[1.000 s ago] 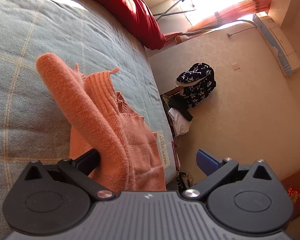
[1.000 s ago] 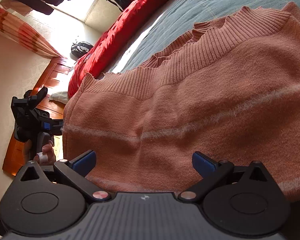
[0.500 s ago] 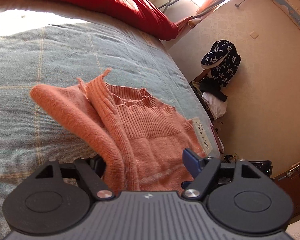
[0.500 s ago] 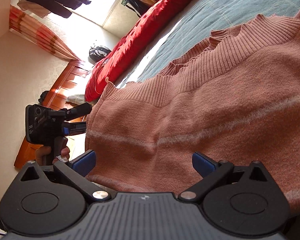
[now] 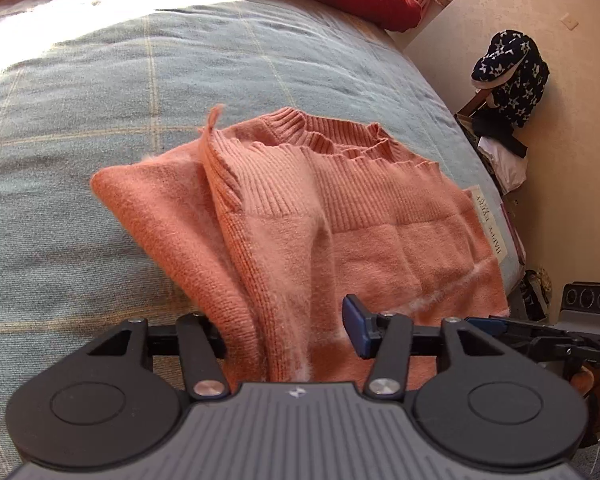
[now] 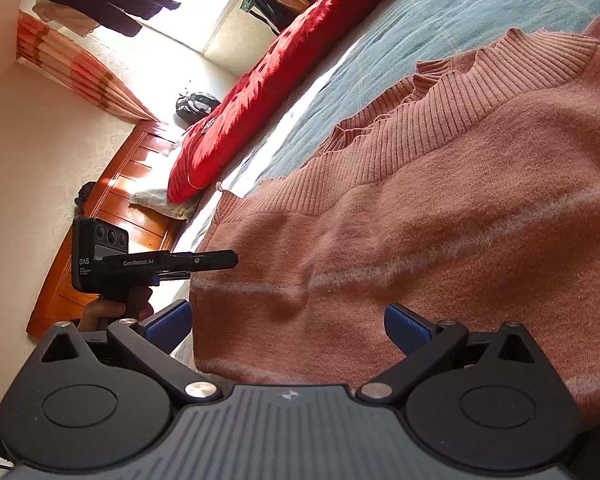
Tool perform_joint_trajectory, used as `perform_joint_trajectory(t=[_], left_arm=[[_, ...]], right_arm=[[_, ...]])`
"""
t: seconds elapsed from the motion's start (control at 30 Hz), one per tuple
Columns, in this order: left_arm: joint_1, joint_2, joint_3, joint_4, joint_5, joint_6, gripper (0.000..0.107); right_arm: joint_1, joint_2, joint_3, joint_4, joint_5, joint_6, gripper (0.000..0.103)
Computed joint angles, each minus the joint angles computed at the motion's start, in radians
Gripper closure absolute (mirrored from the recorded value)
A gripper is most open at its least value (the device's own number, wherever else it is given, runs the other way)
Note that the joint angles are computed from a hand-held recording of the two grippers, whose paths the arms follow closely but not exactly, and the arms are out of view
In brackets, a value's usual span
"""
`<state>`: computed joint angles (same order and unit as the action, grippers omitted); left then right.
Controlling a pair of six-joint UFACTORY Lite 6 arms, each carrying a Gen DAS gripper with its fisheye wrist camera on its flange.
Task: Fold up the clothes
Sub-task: 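Close the left gripper on the side edge of the pink sweater, then lift the edge with the left gripper and fold it over the sweater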
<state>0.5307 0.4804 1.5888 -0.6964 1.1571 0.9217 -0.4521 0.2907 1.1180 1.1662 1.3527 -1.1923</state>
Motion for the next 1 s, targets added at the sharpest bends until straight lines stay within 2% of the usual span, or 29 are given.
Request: perform_joint_trajectory(t=[0.13,0.37,0.53,0.63,0.83,1.0], left_arm=[[0.056,0.128,0.043,-0.022,0.017,0.018,0.054],[0.208,0.294,0.058,-0.268,0.202,0.147,0.055],[0.225,0.215,-0.073,-0.353,0.226,0.275,0.057],[0.217,0.158,-0.092,-0.379,0.231,0.297,0.066],[0.196,0.108,-0.073,-0.425,0.276,0.257,0.069],[0.150,0.059,-0.096,-0.454,0.259,0.224,0.069]], right_arm=[[0.008,0.002,0.002,0.001,-0.016,0.010,0.000],[0.045,0.002,-0.002,-0.010,-0.081,0.037,0.000],[0.075,0.012,0.002,-0.007,-0.117,0.052,0.000],[0.087,0.015,0.005,-0.002,-0.122,0.057,0.000],[0.069,0.015,0.005,0.009,-0.098,0.045,0.000],[0.028,0.030,0.015,0.017,-0.060,0.028,0.000]])
